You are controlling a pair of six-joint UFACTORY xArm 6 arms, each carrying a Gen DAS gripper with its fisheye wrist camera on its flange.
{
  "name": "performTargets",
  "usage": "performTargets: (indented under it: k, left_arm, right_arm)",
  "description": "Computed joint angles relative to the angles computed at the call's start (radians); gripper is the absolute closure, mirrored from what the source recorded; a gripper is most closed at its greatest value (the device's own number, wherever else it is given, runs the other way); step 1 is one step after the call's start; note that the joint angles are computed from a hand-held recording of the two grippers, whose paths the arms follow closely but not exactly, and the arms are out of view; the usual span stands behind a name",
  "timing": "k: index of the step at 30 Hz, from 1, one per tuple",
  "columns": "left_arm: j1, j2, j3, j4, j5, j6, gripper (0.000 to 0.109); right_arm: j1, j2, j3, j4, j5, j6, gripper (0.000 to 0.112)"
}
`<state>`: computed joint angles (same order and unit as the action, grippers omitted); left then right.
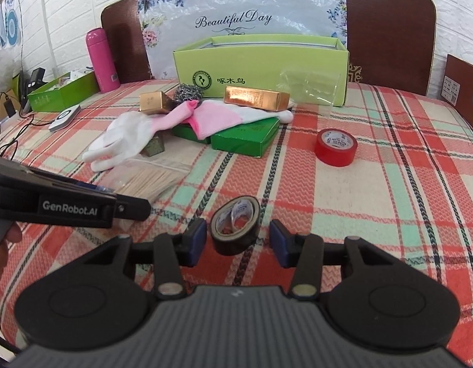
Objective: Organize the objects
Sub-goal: 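Grasp the cotton swab bag with the left gripper while the right grasps the black tape roll, then lift the swab bag and tape roll into the green box with both grippers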
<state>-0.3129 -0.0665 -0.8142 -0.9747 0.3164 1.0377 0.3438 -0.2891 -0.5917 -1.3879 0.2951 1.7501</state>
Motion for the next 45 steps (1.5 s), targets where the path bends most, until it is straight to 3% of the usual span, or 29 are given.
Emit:
performTargets:
  k: [5,16,23,29,34,44,45]
  left_arm:
    - [0.011,-0.005,-0.005,-0.026,0.027,0.03,0.087]
    - [0.064,-0.067,-0.065,-0.11,0.142,0.125,0.088]
    - [0.061,0.0,-0.254,-0.179,0.154,0.175,0.088]
    - [0.051,0.205,-0.547,-0.085,0.185,-0.005,0.088]
    - [0.037,0.42,-0.814,0.076,0.217,-0.204,0.088]
    - [0.041,0.809,-1.317,0.316,0.33,-0.495,0.088]
    - [0.041,0.836,-1.345,0.327,0.32,-0.52,0.082]
  right_arm:
    - [-0.002,0.01,-0.007,-0.011,-0.004,0.003,0.078]
    - [-0.026,-0.055,-0.022,-0.057,-0.046,0.007,0.078]
    - [-0.104,-0.025,-0.153,-0.132,-0.093,-0.044,0.078]
    - [-0.18,0.101,-0.348,-0.241,-0.108,-0.032,0.078]
    - [-0.254,0.268,-0.529,-0.282,-0.138,-0.018,0.078]
    - [-0.331,0.584,-0.815,-0.095,-0.167,-0.244,0.078]
    - [-0.338,0.613,-0.837,-0.063,-0.177,-0.268,0.078]
